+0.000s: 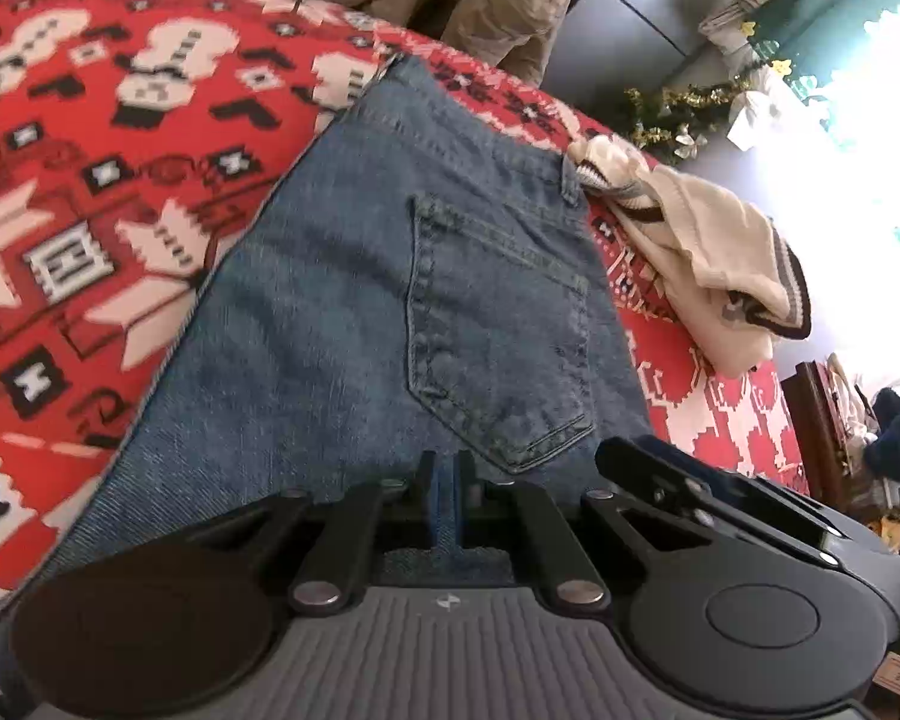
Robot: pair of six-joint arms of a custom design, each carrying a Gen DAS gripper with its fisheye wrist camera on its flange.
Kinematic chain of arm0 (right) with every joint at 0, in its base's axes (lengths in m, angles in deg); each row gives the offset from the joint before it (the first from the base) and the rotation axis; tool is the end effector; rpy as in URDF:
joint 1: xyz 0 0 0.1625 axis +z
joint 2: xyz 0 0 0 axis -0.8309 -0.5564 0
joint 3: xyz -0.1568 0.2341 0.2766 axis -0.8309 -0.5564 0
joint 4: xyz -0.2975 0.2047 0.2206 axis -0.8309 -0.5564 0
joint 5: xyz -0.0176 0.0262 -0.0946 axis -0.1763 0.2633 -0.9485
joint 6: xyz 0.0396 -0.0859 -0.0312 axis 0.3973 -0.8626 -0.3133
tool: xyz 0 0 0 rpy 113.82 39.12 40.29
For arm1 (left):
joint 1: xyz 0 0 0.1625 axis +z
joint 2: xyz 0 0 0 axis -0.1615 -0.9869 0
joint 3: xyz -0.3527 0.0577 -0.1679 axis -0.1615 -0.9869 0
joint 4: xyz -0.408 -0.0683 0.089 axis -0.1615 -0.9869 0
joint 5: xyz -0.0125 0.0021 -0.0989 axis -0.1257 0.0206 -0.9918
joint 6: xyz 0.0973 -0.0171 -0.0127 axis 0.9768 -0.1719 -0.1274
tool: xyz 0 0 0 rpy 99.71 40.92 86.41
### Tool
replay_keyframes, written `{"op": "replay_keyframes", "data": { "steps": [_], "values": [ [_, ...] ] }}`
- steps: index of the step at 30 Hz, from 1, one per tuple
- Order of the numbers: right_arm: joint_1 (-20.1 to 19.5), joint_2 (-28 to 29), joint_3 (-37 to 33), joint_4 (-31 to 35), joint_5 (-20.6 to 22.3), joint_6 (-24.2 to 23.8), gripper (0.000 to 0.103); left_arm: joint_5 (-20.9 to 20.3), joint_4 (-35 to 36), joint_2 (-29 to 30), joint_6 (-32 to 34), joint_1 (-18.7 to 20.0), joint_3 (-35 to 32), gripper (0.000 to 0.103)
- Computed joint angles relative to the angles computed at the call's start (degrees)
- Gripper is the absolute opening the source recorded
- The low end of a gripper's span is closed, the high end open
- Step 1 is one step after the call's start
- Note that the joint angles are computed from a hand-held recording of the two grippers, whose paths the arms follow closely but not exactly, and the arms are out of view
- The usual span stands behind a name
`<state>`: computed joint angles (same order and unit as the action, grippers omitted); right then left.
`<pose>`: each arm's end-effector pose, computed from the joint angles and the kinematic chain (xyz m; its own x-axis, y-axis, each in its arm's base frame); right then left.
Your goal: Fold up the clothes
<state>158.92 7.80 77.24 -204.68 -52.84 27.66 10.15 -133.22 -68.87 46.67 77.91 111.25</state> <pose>0.2133 -0.6543 0.1096 -0.7698 0.2165 0.6004 -0.3011 0.7062 -0.6408 -0.1310 -0.7513 0.1544 -0.8860 0.4190 -0.1986 0.4468 0.8860 -0.1238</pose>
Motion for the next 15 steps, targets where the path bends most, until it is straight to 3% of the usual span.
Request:
{"op": "replay_keyframes", "data": {
  "steps": [1, 4, 8, 13, 15],
  "values": [
    [-0.16, 0.62, -0.73, 0.68, -0.20, -0.16, 0.017, -0.22, -0.03, -0.06, 0.40, 0.15, 0.11, 0.002],
    [-0.83, 1.62, -1.05, 1.44, 0.28, -0.49, 0.016, -0.87, 0.27, -0.96, 1.64, 0.51, 0.82, 0.002],
    [-0.77, 1.01, 2.96, -2.77, 1.29, -6.08, 0.016, -1.01, 0.37, -3.03, 3.00, 0.86, 2.89, 0.003],
    [-0.38, -3.85, 8.09, 2.27, 4.78, -4.47, 0.016, -1.96, 0.54, -4.75, 4.30, 0.52, 4.81, 0.003],
    [-0.18, -3.35, 7.31, 2.11, 6.04, -4.63, 0.016, -1.91, -0.06, -4.37, 4.54, 0.20, 4.88, 0.003]
  ]
}}
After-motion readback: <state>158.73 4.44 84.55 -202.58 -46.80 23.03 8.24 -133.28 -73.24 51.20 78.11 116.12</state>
